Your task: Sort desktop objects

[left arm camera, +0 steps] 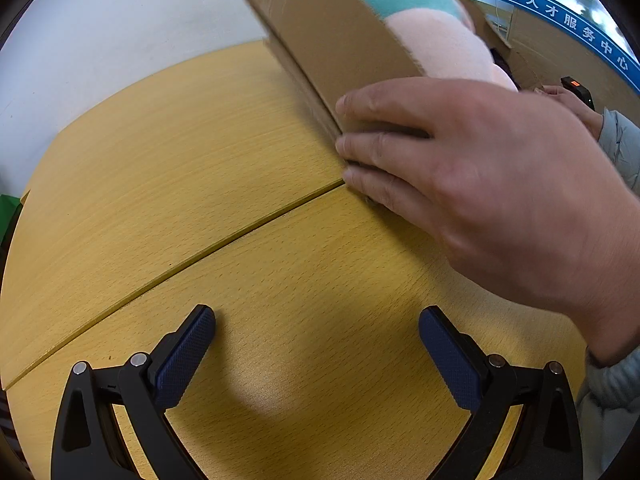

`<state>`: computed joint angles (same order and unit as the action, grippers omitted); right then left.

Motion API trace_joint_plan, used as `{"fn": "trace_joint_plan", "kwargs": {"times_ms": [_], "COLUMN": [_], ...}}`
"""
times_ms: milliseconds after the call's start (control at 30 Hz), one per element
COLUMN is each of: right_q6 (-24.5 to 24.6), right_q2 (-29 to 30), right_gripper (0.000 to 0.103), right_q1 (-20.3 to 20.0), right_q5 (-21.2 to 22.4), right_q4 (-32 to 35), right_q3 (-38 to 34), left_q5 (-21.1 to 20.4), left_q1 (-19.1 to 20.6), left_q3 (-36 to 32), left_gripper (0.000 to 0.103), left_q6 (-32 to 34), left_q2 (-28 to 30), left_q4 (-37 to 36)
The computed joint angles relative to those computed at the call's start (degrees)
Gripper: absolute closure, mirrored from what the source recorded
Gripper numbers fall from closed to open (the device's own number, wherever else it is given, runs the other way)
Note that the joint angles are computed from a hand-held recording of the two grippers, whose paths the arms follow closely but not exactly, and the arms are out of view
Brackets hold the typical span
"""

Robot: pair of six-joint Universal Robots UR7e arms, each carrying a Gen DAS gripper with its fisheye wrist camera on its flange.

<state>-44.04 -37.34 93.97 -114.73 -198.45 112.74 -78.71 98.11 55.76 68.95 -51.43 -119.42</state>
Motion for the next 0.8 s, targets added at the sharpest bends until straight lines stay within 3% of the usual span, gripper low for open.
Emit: {"fn": "trace_joint_plan", "kwargs": {"times_ms": [800], "right_q6": [-0.5], "right_q2": [-0.4], "right_gripper": [0.000], "right_q1": [-0.5], "right_q5": [0.3], "right_q4": [-0.2], "right_q3": [0.4], "left_q5": [0.0], "left_q1": [0.0], "left_q3": [-0.2], "left_gripper": [0.000], "left_q6": [-0.1], "left_q2": [-0.1], "left_q4": [0.1]}}
